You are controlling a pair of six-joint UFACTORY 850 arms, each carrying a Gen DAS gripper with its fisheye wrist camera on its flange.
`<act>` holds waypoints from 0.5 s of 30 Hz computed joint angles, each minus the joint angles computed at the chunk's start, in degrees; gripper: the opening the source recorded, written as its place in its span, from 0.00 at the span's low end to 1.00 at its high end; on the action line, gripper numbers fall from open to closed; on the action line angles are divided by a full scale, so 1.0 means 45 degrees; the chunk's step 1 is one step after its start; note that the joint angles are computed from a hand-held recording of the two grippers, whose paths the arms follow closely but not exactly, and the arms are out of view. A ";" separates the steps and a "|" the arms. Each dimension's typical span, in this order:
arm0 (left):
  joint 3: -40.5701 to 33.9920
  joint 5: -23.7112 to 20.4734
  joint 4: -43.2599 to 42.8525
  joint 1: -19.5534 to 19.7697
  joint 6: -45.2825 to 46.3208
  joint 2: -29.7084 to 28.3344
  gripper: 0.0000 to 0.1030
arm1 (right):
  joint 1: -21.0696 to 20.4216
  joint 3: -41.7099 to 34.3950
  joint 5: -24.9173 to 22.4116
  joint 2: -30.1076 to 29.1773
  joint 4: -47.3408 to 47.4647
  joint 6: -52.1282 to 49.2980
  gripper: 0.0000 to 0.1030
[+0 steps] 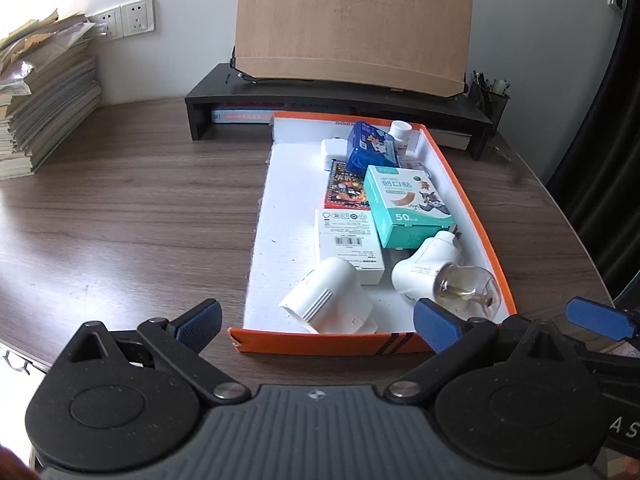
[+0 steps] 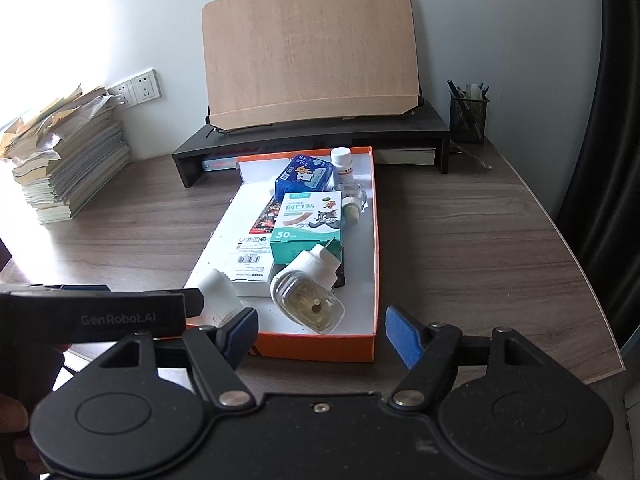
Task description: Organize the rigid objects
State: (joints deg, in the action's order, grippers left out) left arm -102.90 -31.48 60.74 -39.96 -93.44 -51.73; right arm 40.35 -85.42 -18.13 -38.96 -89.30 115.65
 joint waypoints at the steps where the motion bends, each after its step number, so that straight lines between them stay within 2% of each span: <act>1: -0.0008 -0.0020 -0.0037 0.0005 0.0035 -0.0006 1.00 | 0.0013 -0.0026 -0.0026 -0.0018 0.0074 -0.0029 0.81; 15: 0.0114 0.0202 0.0564 -0.0044 -0.0386 0.0047 1.00 | 0.0122 0.0049 -0.0502 0.0086 0.0138 0.0200 0.81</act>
